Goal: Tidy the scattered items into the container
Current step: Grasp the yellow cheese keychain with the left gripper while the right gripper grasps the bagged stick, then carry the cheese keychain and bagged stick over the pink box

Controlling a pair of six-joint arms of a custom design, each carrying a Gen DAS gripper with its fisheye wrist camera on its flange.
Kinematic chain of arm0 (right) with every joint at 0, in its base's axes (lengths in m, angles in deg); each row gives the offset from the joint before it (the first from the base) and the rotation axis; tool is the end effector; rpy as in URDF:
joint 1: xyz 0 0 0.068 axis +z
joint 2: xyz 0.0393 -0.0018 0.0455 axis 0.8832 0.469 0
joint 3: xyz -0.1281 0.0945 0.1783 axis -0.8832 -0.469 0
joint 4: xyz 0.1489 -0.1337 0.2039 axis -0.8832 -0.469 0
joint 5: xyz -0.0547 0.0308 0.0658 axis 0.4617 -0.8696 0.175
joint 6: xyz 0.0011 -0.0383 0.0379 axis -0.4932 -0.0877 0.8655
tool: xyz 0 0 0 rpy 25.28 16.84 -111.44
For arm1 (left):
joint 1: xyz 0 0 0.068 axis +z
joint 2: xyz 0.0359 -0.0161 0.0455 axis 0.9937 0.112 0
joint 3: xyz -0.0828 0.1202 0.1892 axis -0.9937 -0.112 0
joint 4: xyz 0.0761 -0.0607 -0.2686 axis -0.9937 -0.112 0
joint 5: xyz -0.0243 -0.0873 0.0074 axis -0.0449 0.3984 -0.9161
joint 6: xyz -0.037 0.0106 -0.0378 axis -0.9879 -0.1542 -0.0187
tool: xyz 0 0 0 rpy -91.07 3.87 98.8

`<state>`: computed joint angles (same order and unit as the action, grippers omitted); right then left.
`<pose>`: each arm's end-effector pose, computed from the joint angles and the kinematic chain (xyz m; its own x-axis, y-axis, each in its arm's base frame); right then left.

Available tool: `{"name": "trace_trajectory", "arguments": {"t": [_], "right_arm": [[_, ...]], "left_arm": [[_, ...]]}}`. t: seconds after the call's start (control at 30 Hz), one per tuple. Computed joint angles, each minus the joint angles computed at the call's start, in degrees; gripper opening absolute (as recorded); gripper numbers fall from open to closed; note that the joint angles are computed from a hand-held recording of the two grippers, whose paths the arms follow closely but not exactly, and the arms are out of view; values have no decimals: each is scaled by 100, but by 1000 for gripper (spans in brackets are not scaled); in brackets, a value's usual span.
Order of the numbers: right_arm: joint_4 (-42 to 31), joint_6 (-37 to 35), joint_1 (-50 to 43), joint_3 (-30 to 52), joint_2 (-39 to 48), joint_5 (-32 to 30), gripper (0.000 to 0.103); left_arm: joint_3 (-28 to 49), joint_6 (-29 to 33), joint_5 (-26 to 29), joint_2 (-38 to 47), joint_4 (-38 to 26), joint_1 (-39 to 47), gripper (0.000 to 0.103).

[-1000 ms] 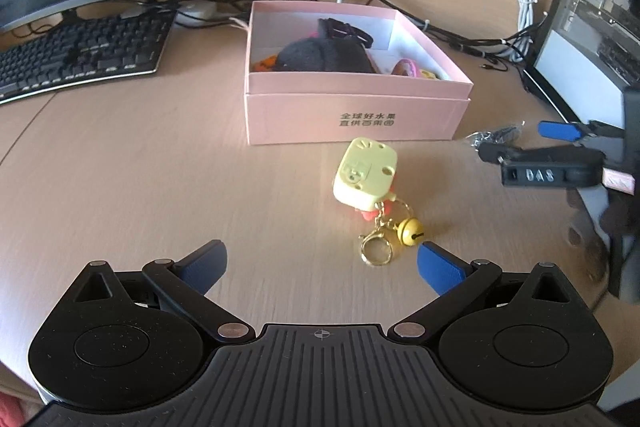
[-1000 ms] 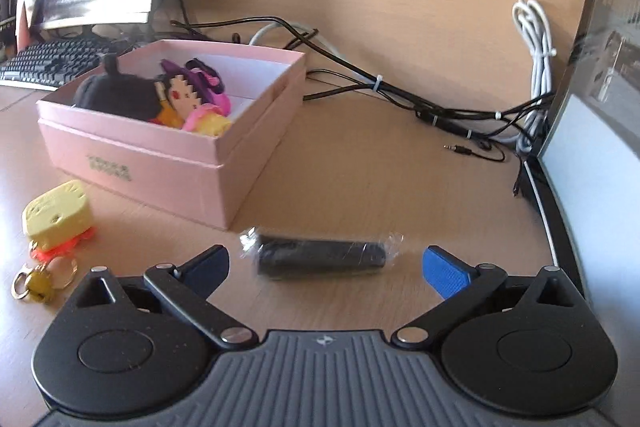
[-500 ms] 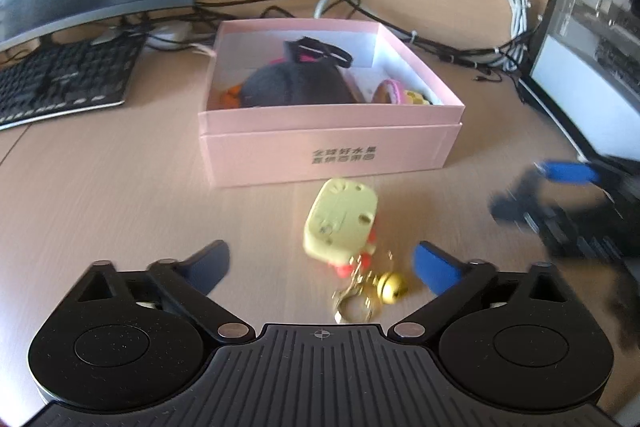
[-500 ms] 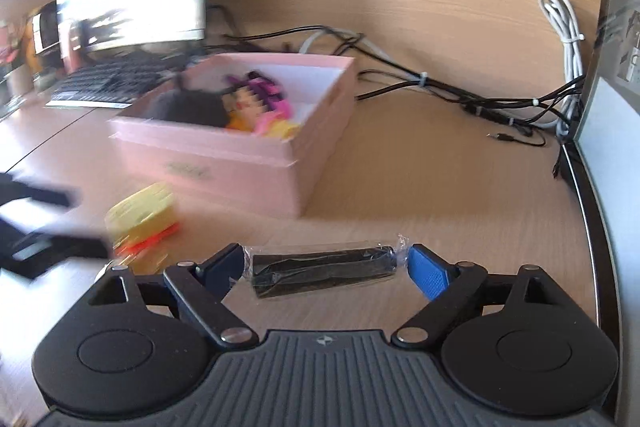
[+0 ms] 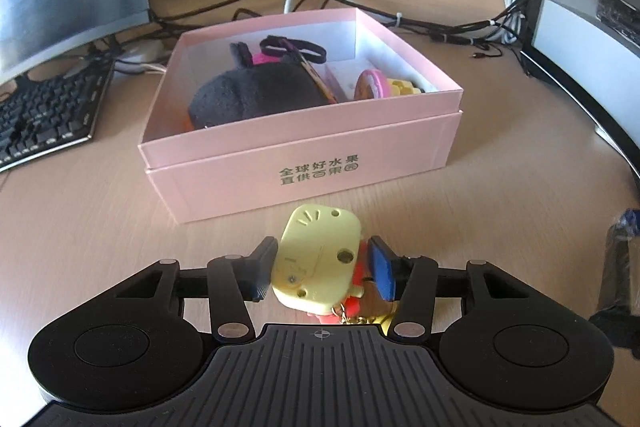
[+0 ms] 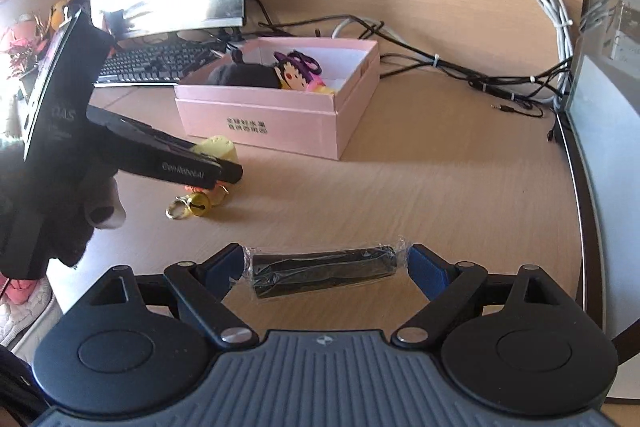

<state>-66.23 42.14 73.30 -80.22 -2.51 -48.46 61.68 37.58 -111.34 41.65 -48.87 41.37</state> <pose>0.1797 0.0482 0.0707 -0.5602 -0.3376 -0.7565 -0.5736 0.8169 0.0602 0.2106 -0.1714 0.0271 -0.7141 0.1276 -0.6883 0.1423 0.9892 0.0357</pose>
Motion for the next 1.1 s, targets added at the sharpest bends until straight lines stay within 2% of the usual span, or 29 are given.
{"name": "trace_trajectory", "arguments": {"t": [0.13, 0.33, 0.43, 0.7, 0.83, 1.0, 1.1], "right_arm": [[-331, -225, 51, 7, -332, -154, 89], [-769, -606, 264, 53, -760, -336, 89], [-846, -692, 418, 104, -882, -322, 89], [-883, -742, 821, 204, -1078, -203, 89], [-847, -676, 989, 217, -1049, -96, 89], [-777, -573, 1149, 167, -906, 65, 89], [-848, -546, 1197, 94, -974, 112, 89]], "left_arm": [[-538, -111, -134, -917, -321, -316, 53], [-1395, -520, -448, -3147, -1688, -955, 51], [-1617, -736, -654, -3918, -2274, -1221, 51], [-1912, -992, -1036, -5126, -3120, -1622, 50], [-2013, -866, -1005, -5094, -2940, -1614, 50], [-1878, -786, -568, -3330, -1547, -1142, 50], [-1851, -786, -431, -2761, -1050, -1052, 51]]}}
